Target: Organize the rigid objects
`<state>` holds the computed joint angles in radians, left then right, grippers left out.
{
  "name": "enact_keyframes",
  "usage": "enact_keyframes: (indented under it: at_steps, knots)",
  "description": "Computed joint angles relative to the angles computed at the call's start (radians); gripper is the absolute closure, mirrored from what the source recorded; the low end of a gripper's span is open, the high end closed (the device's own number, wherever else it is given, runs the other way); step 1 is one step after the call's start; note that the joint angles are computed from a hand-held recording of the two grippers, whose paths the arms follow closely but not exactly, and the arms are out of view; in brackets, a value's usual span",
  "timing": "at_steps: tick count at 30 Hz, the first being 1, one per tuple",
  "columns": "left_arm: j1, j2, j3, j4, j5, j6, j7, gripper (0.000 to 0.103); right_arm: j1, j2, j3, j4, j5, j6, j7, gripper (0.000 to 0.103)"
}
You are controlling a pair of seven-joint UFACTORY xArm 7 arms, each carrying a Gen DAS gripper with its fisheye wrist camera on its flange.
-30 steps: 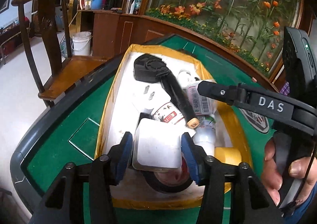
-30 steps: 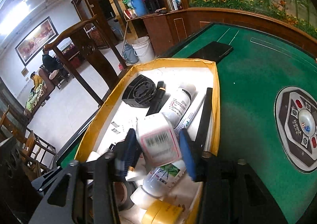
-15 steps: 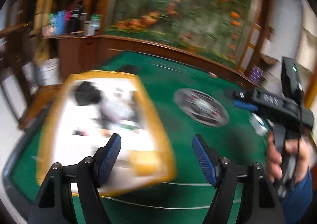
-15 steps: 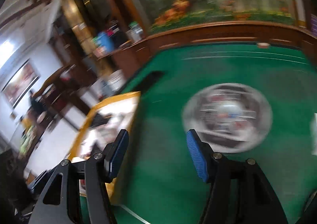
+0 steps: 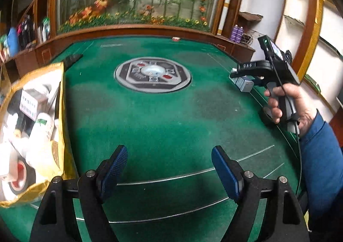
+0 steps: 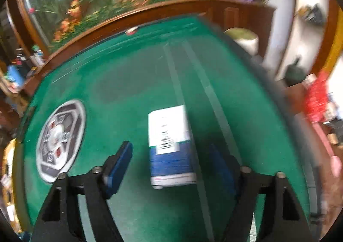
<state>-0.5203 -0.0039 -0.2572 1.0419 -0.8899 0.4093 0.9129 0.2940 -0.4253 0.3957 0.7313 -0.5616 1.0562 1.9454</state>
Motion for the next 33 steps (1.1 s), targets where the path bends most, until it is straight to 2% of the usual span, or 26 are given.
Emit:
enact_keyframes:
  at_steps: [1,2,3,6,9,11,13,14,15,16,17,19,21,23,25,26,29,33]
  knots:
    - [0.005,0.004,0.005,0.008,0.002,0.017,-0.020,0.019,0.005,0.016,-0.019,-0.002,0.007,-0.027,-0.018,0.056]
    - [0.009,0.007,0.007,0.011,-0.002,0.024,-0.023,0.019,-0.002,0.031,-0.012,0.010,0.008,-0.013,-0.025,0.067]
    - [0.013,0.004,0.009,0.008,-0.008,0.029,-0.024,0.019,-0.011,0.035,0.003,0.024,0.002,0.003,-0.024,0.068]
    - [0.021,0.000,0.013,0.010,-0.021,0.039,-0.032,0.019,0.011,0.037,-0.004,0.023,-0.024,-0.085,-0.014,0.068]
    - [0.033,-0.009,0.023,0.015,-0.044,0.066,-0.035,0.019,0.032,0.127,0.014,0.103,-0.067,-0.167,-0.052,0.068]
    - [0.039,-0.008,0.028,0.020,-0.046,0.062,-0.045,0.019,0.063,0.213,0.016,0.161,-0.105,-0.293,-0.082,0.067]
    - [0.046,-0.004,0.032,0.028,-0.046,0.068,-0.057,0.019,0.107,0.300,0.009,0.220,-0.130,-0.406,-0.136,0.062]
    - [0.051,-0.003,0.035,0.032,-0.050,0.078,-0.063,0.019,0.123,0.337,0.008,0.243,-0.130,-0.479,-0.179,0.053]
    - [0.056,-0.001,0.037,0.037,-0.051,0.090,-0.074,0.019,0.182,0.356,-0.033,0.258,-0.141,-0.510,-0.192,0.048]
    - [0.059,0.003,0.038,0.043,-0.051,0.100,-0.081,0.019,0.206,0.357,-0.034,0.269,-0.159,-0.500,-0.189,0.048]
    - [0.063,0.007,0.038,0.049,-0.051,0.116,-0.091,0.019,0.188,0.338,0.002,0.274,-0.170,-0.447,-0.191,0.047]
    - [0.069,0.014,0.037,0.057,-0.044,0.140,-0.109,0.018,0.226,0.272,0.010,0.275,-0.184,-0.272,-0.167,0.041]
    - [0.072,0.023,0.034,0.068,-0.028,0.166,-0.130,0.017,0.239,0.196,0.048,0.265,-0.184,-0.083,-0.098,0.030]
    - [0.072,0.029,0.029,0.076,0.001,0.187,-0.165,0.015,0.242,0.131,0.092,0.257,-0.153,0.116,-0.048,0.023]
    - [0.069,0.035,0.023,0.084,0.031,0.207,-0.192,0.011,0.230,0.096,0.141,0.261,-0.081,0.289,-0.019,0.022]
    - [0.063,0.041,0.017,0.088,0.064,0.205,-0.222,0.010,0.250,0.091,0.130,0.256,-0.061,0.334,-0.003,0.022]
    - [0.047,0.052,0.004,0.094,0.151,0.188,-0.293,0.010,0.265,0.010,0.130,0.184,0.028,0.354,0.056,0.022]
    - [0.016,0.086,-0.011,0.121,0.336,0.161,-0.428,0.010,0.265,-0.018,0.137,0.145,0.115,0.350,0.067,0.022]
